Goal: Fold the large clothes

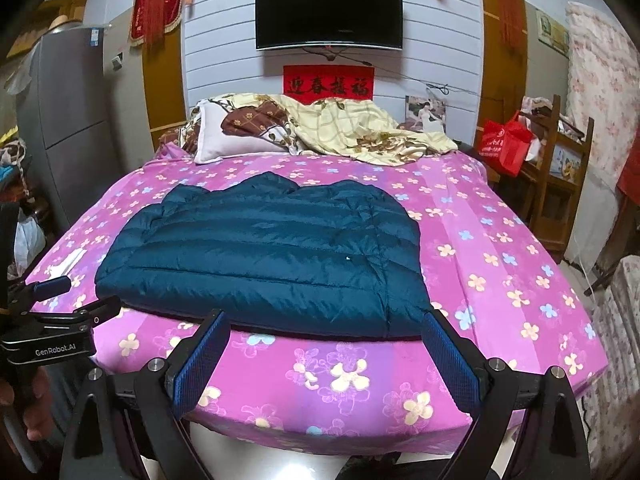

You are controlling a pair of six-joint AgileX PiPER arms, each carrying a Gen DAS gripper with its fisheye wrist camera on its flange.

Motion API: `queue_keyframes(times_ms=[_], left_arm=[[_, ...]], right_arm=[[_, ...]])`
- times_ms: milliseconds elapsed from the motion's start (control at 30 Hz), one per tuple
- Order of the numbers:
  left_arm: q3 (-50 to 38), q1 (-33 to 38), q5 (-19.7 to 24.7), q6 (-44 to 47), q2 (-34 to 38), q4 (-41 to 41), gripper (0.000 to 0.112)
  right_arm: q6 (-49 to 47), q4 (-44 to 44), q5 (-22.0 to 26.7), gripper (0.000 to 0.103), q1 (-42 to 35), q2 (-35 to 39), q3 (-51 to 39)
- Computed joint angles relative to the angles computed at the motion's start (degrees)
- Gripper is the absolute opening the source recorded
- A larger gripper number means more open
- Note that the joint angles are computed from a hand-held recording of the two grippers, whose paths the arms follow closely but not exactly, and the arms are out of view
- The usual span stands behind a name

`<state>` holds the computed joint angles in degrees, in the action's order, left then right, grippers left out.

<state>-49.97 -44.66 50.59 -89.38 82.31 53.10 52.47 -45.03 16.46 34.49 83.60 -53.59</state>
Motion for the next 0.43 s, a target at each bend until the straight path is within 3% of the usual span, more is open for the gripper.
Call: queue_keyframes(times_ms=[433], left_arm=[[0.51, -0.23, -0.16, -0.56, -0.34, 0.72, 0.103]], right_arm=[[-0.06, -0.33, -0.19, 0.095, 0.74, 0.35, 0.25]])
